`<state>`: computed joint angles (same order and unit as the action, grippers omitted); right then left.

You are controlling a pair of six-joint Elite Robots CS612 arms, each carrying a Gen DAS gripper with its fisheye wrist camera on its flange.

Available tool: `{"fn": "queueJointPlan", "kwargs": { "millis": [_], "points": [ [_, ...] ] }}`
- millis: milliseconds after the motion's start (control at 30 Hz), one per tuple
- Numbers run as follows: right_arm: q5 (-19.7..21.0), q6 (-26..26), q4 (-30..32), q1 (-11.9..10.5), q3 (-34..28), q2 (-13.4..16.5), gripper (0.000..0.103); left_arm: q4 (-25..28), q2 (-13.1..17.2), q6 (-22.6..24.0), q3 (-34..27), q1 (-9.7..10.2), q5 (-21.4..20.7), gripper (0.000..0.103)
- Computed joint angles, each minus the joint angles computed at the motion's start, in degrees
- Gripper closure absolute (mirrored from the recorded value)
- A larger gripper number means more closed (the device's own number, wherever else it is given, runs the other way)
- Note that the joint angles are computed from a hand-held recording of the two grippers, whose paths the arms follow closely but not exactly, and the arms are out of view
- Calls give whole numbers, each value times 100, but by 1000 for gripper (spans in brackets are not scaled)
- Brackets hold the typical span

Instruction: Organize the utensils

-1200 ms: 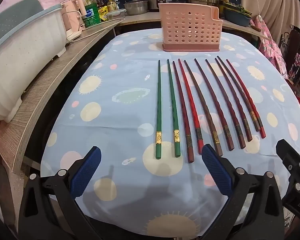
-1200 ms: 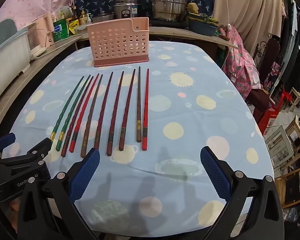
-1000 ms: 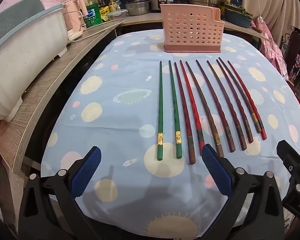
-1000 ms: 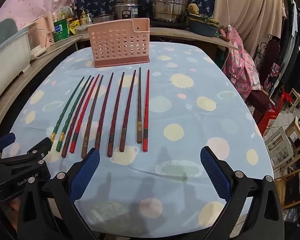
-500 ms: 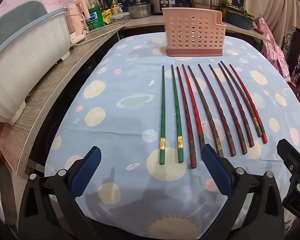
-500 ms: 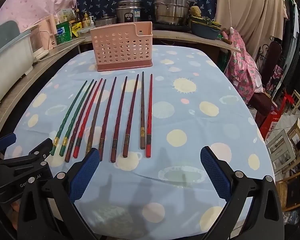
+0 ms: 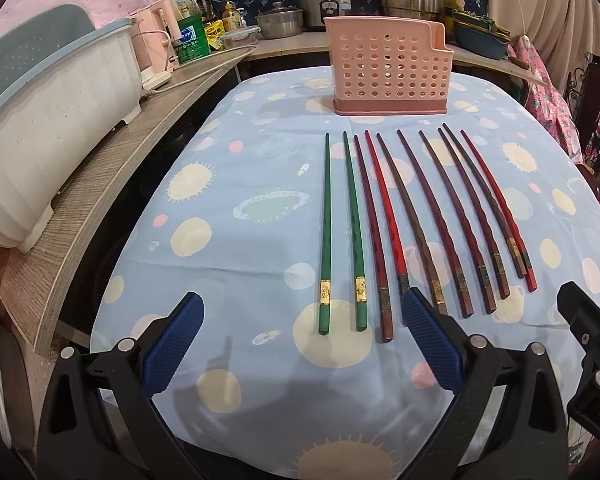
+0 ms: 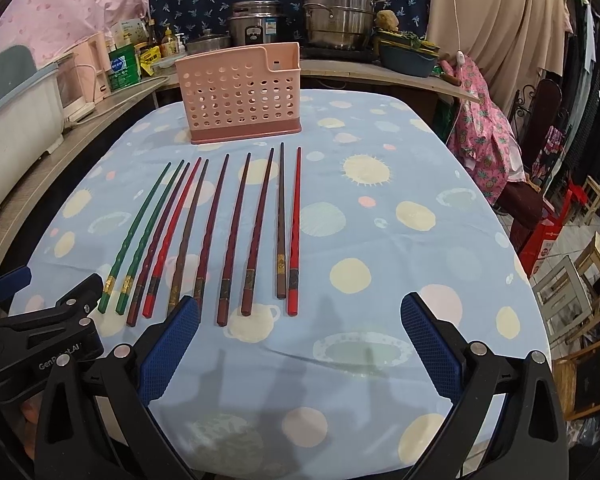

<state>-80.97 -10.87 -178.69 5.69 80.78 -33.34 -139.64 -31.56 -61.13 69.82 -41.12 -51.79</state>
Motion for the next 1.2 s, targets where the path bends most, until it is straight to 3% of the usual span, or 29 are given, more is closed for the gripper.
{"fn": "queueJointPlan", "kwargs": {
  "millis": [1200],
  "points": [
    [72, -11, -196, -14, 145, -52, 7, -34, -19, -67, 64, -54, 109, 10]
  ]
}}
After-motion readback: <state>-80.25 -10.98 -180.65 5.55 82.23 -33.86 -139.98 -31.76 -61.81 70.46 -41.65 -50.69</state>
